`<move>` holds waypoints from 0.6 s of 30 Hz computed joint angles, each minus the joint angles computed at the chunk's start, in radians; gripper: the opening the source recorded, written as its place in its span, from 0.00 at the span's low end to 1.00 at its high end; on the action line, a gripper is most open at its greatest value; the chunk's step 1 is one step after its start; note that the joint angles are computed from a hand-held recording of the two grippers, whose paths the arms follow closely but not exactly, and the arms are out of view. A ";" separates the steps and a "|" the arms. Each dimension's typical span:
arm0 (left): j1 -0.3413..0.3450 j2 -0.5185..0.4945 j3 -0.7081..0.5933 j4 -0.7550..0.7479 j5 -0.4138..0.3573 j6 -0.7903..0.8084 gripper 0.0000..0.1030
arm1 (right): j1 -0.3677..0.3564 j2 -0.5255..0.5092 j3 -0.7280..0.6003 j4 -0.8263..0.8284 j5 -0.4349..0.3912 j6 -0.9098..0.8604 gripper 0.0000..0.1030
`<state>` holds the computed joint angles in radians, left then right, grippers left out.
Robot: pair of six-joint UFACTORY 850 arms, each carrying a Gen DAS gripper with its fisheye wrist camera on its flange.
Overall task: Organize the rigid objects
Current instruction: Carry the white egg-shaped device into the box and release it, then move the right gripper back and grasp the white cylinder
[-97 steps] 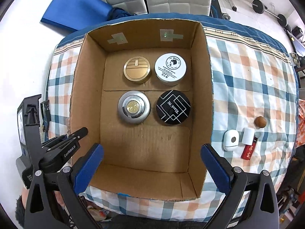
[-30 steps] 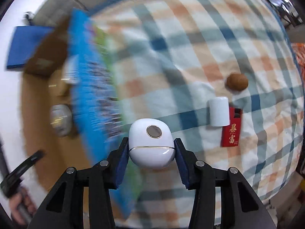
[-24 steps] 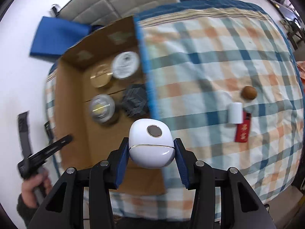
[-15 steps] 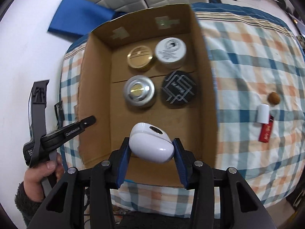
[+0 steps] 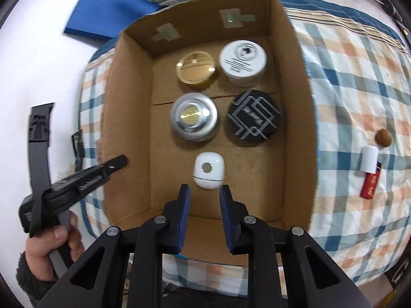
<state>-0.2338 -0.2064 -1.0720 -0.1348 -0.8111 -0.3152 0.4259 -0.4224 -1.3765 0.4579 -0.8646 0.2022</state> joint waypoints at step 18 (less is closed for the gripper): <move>0.008 0.008 0.006 -0.007 0.000 0.004 0.05 | -0.305 0.121 0.286 -0.166 0.120 0.206 0.78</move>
<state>-0.2257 -0.1988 -1.0664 -0.1417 -0.8114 -0.3110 0.1207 -0.3013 -1.0907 0.2920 -0.7449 0.4082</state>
